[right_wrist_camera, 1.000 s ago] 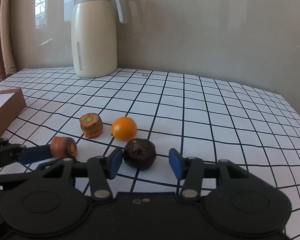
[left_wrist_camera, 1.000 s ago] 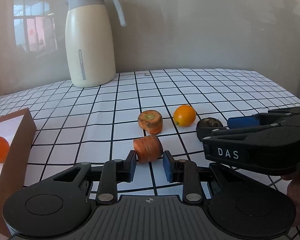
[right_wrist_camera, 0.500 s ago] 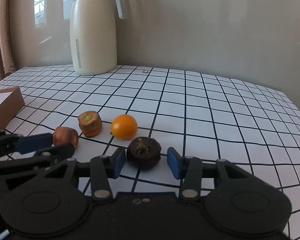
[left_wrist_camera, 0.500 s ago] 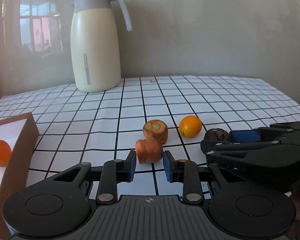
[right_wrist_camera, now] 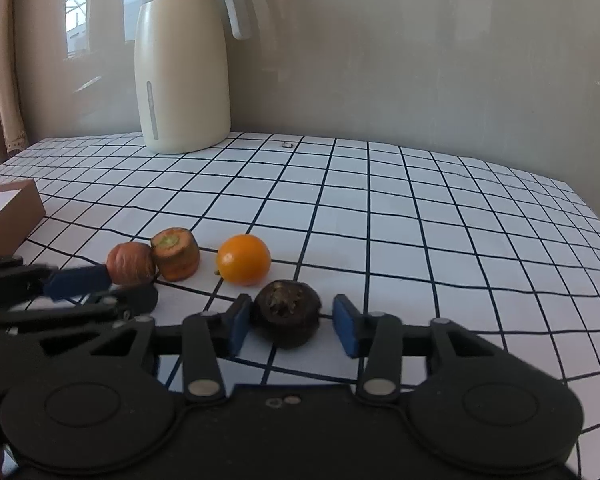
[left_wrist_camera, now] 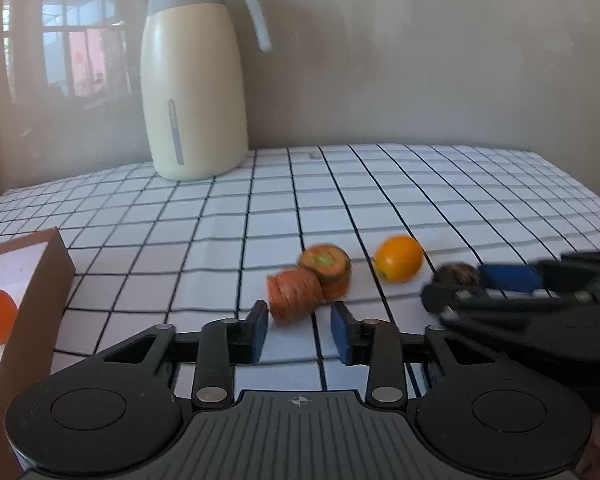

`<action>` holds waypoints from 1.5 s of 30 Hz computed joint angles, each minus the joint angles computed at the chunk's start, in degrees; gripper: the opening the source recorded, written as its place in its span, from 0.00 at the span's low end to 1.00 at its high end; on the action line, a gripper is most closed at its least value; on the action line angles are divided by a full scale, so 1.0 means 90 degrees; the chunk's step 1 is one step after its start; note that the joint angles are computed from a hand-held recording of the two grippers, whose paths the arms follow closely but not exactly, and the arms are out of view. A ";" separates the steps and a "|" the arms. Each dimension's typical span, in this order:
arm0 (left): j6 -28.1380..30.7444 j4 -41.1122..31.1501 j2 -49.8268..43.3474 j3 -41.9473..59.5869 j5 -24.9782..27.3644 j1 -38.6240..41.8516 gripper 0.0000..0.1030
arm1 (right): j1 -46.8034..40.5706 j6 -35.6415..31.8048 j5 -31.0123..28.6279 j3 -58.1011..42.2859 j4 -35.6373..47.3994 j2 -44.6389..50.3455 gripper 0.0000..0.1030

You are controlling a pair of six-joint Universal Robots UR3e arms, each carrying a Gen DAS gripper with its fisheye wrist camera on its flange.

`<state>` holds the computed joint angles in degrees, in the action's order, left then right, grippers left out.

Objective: Organize fruits

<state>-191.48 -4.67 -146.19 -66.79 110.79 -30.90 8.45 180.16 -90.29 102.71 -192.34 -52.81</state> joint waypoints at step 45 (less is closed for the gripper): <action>0.0836 0.3568 0.2790 -0.5042 0.0490 -0.0520 0.30 | 0.1214 -0.0176 -0.0812 0.2275 -0.1496 -0.1774 0.25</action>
<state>-183.95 27.44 -121.09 -112.18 115.20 -35.58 19.37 178.57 -97.60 123.18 -205.81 -68.78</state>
